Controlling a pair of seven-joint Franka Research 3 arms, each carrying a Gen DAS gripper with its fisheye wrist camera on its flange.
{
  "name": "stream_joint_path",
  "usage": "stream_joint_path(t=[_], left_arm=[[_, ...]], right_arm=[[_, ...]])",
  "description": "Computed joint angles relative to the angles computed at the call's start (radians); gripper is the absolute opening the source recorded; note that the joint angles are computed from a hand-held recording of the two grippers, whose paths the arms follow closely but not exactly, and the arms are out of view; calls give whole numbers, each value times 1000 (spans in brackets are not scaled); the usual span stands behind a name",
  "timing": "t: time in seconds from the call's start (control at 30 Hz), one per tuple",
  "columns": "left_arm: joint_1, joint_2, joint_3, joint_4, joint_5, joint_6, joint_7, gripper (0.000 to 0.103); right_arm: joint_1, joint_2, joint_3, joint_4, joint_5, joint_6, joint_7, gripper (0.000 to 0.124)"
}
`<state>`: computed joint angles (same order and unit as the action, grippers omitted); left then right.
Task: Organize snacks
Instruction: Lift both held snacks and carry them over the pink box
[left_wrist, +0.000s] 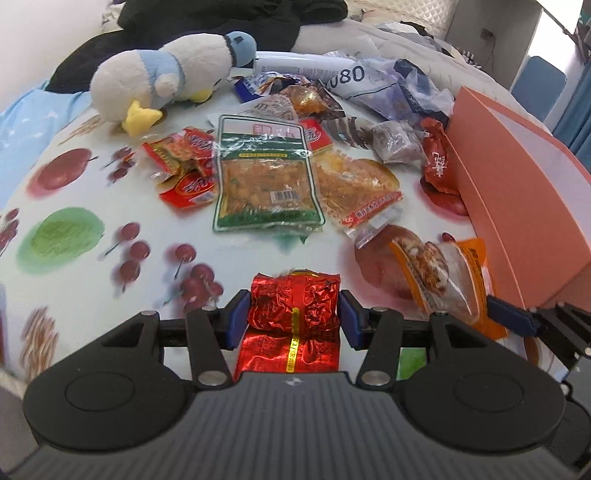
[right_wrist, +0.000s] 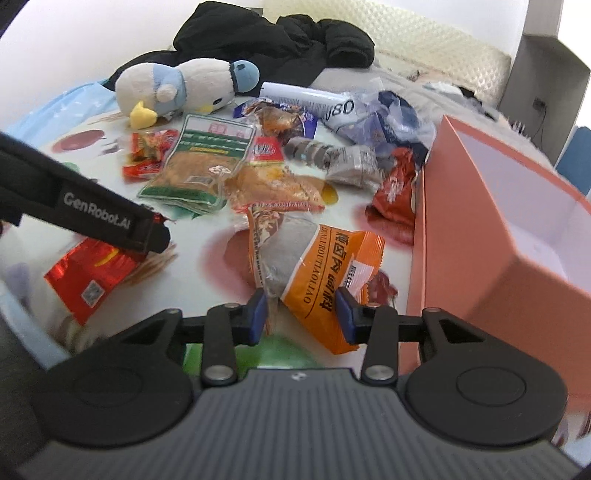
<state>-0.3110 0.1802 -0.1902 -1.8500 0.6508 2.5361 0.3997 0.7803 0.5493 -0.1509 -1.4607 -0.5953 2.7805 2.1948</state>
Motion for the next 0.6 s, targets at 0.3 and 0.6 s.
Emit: stream_joint_path(t=[0.3, 0.6], left_arm=[[-1, -39, -16, -58, -6, -9, -22, 57], [0, -46, -16, -86, 1, 21, -72, 57]], right_arm=[[-39, -126, 61, -165, 83, 50, -25, 51], [51, -110, -81, -211, 149, 242, 100, 83]])
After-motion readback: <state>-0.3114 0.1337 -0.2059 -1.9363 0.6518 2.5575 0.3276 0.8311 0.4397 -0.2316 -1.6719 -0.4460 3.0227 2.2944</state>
